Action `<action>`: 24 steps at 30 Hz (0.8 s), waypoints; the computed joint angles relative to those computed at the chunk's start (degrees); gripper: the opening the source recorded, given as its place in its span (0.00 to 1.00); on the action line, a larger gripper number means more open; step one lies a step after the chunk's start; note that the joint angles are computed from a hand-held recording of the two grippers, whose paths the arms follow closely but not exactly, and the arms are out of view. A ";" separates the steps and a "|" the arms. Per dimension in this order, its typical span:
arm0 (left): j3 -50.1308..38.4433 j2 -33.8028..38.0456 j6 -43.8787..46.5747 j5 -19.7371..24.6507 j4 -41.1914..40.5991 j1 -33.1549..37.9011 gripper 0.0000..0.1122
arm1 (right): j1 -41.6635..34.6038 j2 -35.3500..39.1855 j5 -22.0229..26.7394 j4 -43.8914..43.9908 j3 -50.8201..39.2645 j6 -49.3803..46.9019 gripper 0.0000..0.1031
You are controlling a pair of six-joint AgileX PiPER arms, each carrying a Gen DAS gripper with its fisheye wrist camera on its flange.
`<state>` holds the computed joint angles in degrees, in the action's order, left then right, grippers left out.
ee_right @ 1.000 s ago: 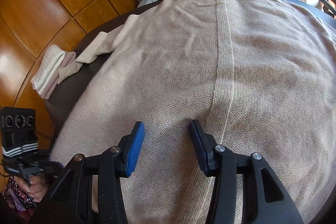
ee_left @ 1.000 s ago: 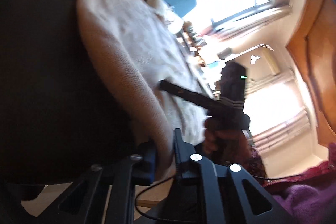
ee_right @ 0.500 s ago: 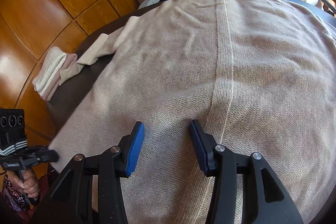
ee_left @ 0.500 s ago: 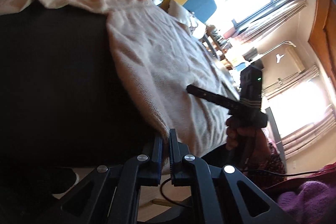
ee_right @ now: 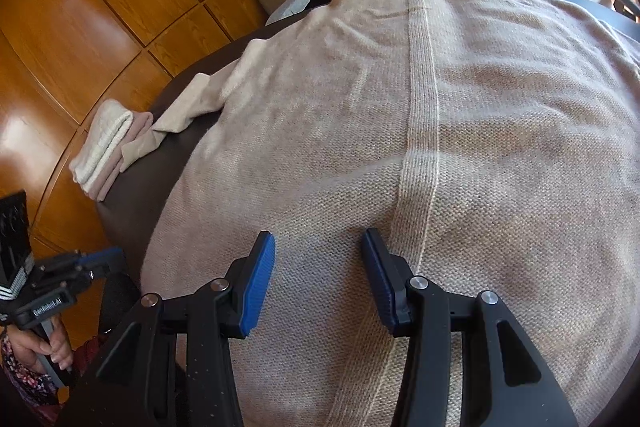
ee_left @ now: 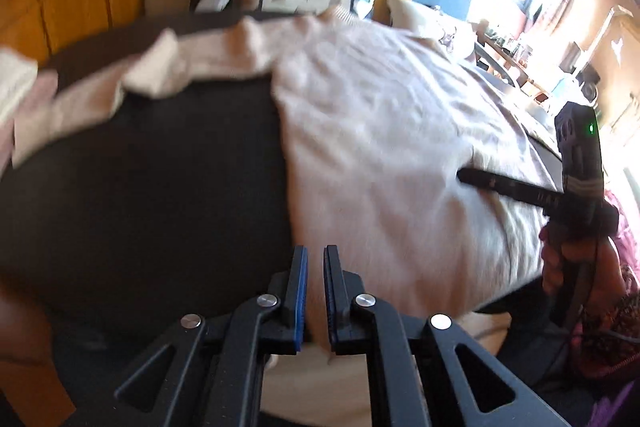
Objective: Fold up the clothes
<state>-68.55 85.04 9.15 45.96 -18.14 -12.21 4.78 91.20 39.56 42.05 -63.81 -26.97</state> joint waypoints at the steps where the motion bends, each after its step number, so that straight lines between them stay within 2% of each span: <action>1: -1.58 1.00 0.04 0.01 -0.51 -0.85 0.07 | -0.07 -0.50 -0.27 0.42 0.42 0.07 0.47; 3: -5.13 3.86 0.82 0.73 -0.37 -3.46 0.09 | -0.76 -2.23 0.02 1.98 1.75 -0.83 0.47; 6: -9.32 8.74 -0.54 -0.86 4.24 -9.85 0.10 | -3.65 -7.07 2.14 4.23 4.75 -4.06 0.47; 10: -13.18 15.71 -3.33 -4.85 12.84 -17.22 0.10 | -10.54 -14.00 5.54 -2.26 7.21 -0.93 0.47; 12: -11.75 16.22 -8.00 -9.94 21.33 -20.32 0.12 | -16.56 -15.66 8.92 -3.18 7.33 -0.54 0.47; 15: -8.54 15.32 -11.74 -14.43 28.89 -22.43 0.15 | -26.53 -16.70 14.48 -3.76 6.00 -2.05 0.47; 17: -5.68 14.05 -10.27 -17.96 26.63 -21.53 0.15 | -32.98 -17.47 16.83 -3.75 5.62 -4.12 0.47; 19: -3.91 13.68 -3.69 -20.76 16.94 -18.73 0.15 | -38.87 -16.90 19.45 -4.13 5.23 -6.27 0.47; 21: -3.65 13.81 1.29 -20.93 8.41 -16.56 0.15 | -43.91 -15.91 21.77 -3.89 5.55 -9.07 0.47; 22: -3.81 14.10 2.27 -21.08 7.50 -16.59 0.15 | -46.16 -15.29 22.90 -3.67 5.79 -10.55 0.47; 24: -4.53 14.75 -1.64 -21.31 12.28 -18.18 0.15 | -50.14 -13.85 24.95 -3.37 6.20 -13.17 0.47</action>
<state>-73.08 99.80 7.51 24.65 -5.86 -30.39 -45.37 77.35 64.52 38.68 -57.61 -40.14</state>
